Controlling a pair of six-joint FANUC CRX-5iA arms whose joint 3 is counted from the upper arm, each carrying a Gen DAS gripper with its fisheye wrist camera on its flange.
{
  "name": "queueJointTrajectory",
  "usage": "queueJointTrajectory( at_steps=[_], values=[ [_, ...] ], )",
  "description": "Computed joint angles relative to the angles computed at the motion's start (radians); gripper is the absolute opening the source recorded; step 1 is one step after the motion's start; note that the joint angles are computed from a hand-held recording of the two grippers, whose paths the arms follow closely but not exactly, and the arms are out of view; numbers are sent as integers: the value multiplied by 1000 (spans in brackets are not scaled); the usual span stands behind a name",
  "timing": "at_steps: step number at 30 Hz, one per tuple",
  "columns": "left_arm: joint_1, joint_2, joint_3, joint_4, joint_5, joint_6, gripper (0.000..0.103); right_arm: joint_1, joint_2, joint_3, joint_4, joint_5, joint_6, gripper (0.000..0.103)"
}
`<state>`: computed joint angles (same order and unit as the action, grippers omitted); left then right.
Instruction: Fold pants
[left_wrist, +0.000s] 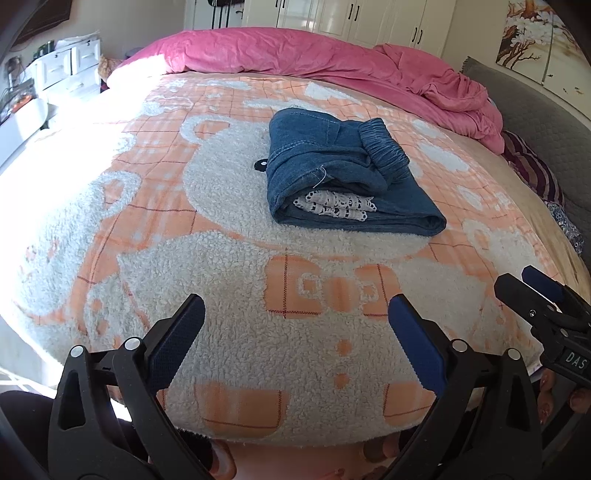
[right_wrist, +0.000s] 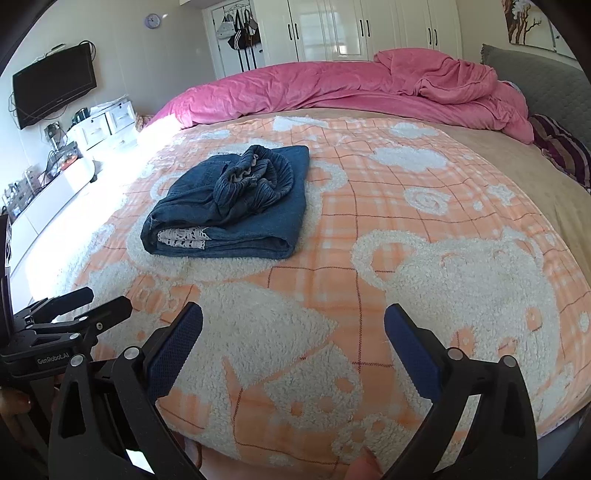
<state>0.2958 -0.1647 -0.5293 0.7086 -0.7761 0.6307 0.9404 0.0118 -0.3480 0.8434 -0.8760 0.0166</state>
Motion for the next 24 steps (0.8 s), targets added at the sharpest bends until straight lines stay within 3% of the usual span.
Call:
queueJointTrajectory(
  at_steps=[24],
  values=[
    [-3, -10, 10, -40, 12, 41, 93, 0, 6, 9, -7, -2, 4, 98]
  ],
)
